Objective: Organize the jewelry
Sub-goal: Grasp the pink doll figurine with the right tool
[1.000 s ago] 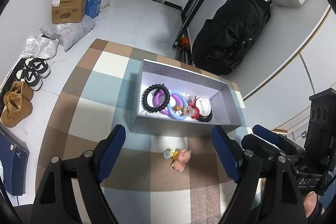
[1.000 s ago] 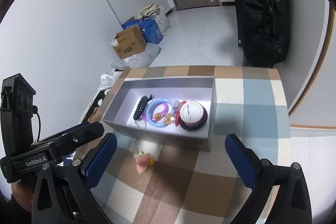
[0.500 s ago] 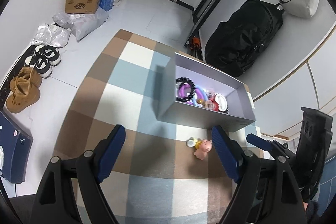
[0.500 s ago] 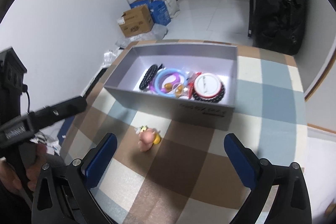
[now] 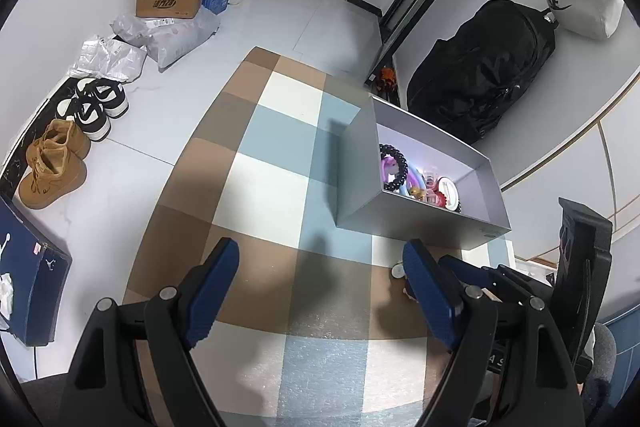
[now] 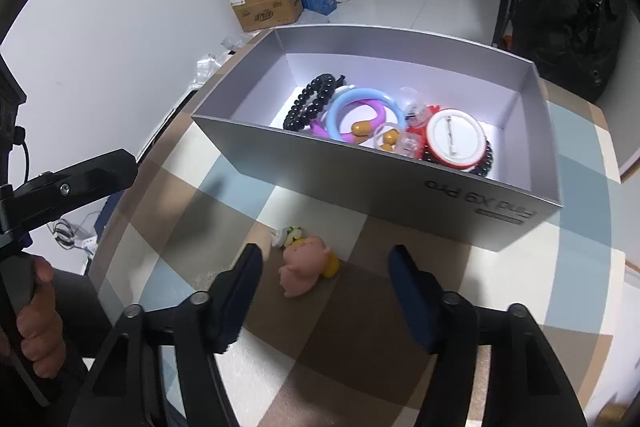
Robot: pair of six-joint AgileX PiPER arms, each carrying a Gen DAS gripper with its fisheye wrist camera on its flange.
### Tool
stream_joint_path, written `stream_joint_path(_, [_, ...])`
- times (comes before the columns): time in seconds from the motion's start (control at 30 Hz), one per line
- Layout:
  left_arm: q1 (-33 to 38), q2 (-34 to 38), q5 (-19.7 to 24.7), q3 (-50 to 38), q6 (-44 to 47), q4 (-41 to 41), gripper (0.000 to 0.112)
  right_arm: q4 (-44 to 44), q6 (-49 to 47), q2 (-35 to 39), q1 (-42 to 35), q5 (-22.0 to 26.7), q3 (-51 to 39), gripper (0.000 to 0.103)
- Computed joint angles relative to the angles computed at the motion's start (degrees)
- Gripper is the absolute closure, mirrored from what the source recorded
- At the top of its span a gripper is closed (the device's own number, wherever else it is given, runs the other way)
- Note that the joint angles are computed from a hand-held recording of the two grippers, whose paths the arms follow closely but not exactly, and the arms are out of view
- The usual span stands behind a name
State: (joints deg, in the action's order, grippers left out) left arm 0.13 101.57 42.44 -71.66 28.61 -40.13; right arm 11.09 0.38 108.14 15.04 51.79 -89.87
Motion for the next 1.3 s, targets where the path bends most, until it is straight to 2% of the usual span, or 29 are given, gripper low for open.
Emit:
stream_joint_path(0.07, [0.14,-0.01,0.31,-0.11,0.44,-0.44,0.032,-0.58,0.13,0.04,0.31,-0.06,-0.18,0.051])
stream_joint_path(0.2, [0.16,-0.11,0.94,-0.43,1.05,-0.73,0.032,-1.24,0.27,0.36,0.56,0.55,-0.56,0.076])
stream_joint_path(0.67, [-0.56,0.4,1.21,-1.24,-1.44,1.69,0.032,-3.24,2.33,0.28,1.39,0.59,-1.45,0.076])
stream_joint_path(0.87, [-3.1,1.32,2.44,-2.8,-4.23,4.51,0.032,-3.58,2.56,-2.55,0.58,-0.21,1.28,0.076])
stream_joint_path(1.03, [-5.69,1.37,1.79,-2.51,-6.39,8.18,0.032,-3.5,3.39,-5.22,-1.33,-0.68,3.49,0.076])
stream_joint_path(1.23, [-7.7,4.0,3.79,-3.94,-9.12,11.18,0.032,-1.52,3.13,-7.79,-4.45,-0.33,4.76,0.076])
stream_joint_path(1.3, [-9.03,3.74,2.32,-3.46,-10.27,13.27,0.032,-1.05,2.81,-8.6,-5.23,-0.29,5.11,0.076])
